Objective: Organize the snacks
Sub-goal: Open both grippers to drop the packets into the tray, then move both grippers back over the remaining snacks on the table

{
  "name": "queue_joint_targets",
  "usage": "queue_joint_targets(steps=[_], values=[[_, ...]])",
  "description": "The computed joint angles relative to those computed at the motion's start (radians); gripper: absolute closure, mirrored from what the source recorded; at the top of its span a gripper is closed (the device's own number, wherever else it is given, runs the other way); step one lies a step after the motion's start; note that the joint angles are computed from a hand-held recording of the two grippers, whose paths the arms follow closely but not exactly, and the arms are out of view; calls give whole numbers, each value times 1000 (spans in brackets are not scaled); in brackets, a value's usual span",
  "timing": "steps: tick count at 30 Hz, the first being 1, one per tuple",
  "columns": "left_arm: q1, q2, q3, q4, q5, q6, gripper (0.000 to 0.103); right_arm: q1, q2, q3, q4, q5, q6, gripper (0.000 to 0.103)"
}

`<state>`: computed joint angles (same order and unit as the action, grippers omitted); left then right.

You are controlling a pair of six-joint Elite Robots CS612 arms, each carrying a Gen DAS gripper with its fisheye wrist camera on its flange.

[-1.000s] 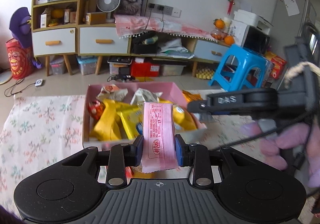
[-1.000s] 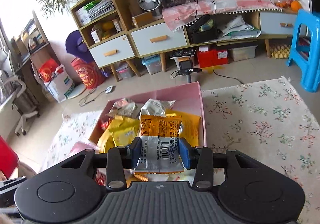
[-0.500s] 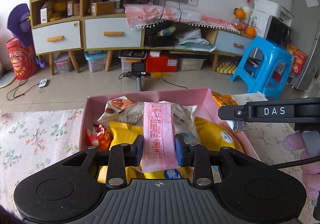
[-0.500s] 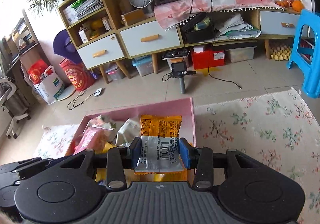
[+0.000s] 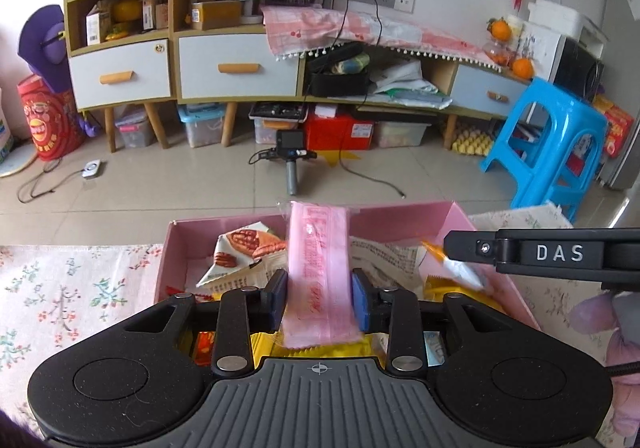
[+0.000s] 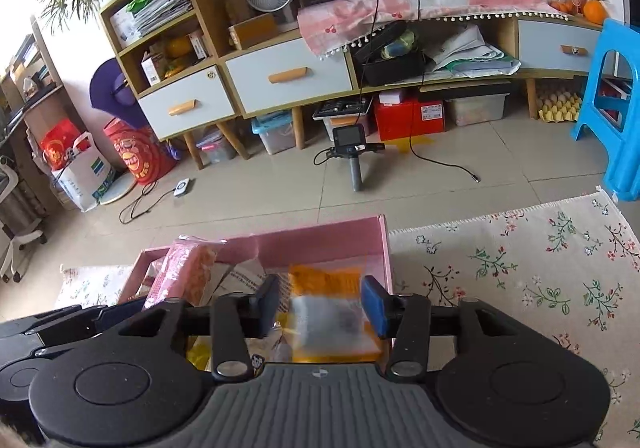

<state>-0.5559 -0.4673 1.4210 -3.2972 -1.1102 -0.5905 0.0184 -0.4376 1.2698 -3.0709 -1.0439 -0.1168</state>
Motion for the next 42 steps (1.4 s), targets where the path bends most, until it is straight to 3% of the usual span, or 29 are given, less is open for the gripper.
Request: queue_joint_targets(steps=[1,3,9,24,42], values=[[2,0,2,-8,-6,-6,69,1,0,-2,-1,-3,8,46],[2,2,7,-34,-6,-8,53,-1,-2,3,-12,1,7,44],[-3,-6,37,-101,-21,19,34,-5,-12,20,-16,0,-2,41],[-49,-88,184,-141,31,31,21,-29,-97,154,-63,31,-17,25],[-107,-199,351,-43,109,-44,8,-39,-195,333,-109,22,-143,15]])
